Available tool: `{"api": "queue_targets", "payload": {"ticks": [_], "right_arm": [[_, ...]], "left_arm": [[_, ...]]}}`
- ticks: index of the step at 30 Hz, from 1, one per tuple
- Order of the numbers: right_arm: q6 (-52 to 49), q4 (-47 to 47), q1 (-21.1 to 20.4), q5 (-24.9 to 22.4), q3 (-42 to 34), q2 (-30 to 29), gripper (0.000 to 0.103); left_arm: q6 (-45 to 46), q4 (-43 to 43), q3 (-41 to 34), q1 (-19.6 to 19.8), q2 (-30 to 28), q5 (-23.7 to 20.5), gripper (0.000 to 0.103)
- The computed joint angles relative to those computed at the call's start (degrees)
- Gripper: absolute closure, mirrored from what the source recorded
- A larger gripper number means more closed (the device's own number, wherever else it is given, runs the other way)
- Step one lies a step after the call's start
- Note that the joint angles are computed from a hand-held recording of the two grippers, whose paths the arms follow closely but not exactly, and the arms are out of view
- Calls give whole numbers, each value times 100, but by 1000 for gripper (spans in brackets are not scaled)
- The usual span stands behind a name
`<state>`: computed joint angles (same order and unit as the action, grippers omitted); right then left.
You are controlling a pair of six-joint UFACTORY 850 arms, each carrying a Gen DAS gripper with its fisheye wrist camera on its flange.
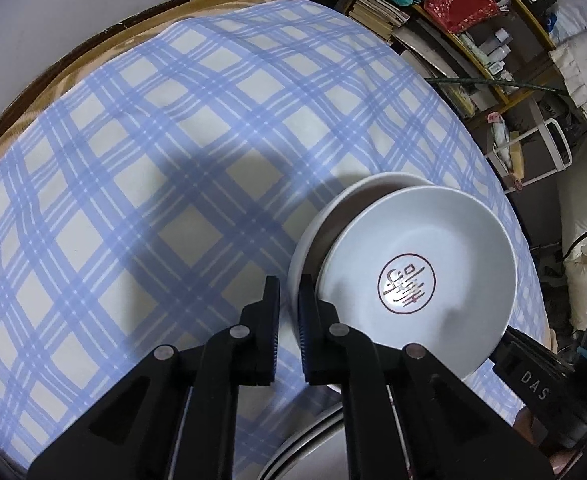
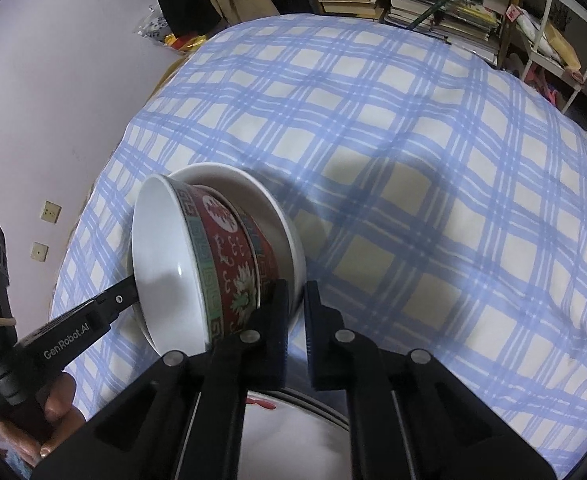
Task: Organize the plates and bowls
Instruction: 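Lift the red patterned bowl with both grippers and carry it over the bowl stack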
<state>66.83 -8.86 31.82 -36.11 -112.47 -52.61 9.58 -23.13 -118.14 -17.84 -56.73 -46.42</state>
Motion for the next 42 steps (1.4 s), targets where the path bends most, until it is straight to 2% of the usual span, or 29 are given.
{"api": "queue_targets", "payload": {"ticks": [5,6,7,8,9,11,13,15,17,19,25,27,29,31,33,37,42], "right_arm": [[307,175,-44,341,262,117,92],[300,180,-41,331,247,99,91],[258,212,-41,312,217,70,90],[301,187,-29,274,163,22,90],[398,98,-6,213,107,-18,91],[508,-34,31,95,10,-65,90],[748,-338,88,-7,-45,-95,91],[829,-306,58,304,232,39,92],[481,51,-20,723,553,196,92],[50,498,-89,942,742,294,92],[-401,822,-140,829,731,306,85],[-452,782,-133,676,645,277,82],[-333,477,-103,387,443,190,82],[-143,-10,-47,51,264,136,82],[-156,-60,-54,-51,183,109,82],[-47,-155,-83,7,273,186,82],[36,-10,-143,315,537,342,82]], "left_arm": [[12,-15,-19,-6,-21,-32,95],[-12,-44,-118,-1,-98,-134,93],[-56,-75,-292,11,-233,-305,86],[-241,-51,-642,24,-512,-715,83],[-286,-203,-753,44,-640,-887,84],[-228,-262,-502,24,-483,-681,83],[-254,-61,-546,-35,-473,-687,83],[-246,15,-656,-55,-526,-783,82],[-227,126,-682,-91,-518,-808,81],[-288,292,-717,-135,-514,-800,81],[-328,750,-549,-232,-363,-541,81],[-199,911,-175,-270,-92,-124,84],[344,400,106,-192,157,170,84],[548,122,90,-128,226,175,84],[540,130,92,-99,294,274,84],[509,40,-203,-35,112,21,81],[651,-64,-269,-24,55,-40,84]]}}
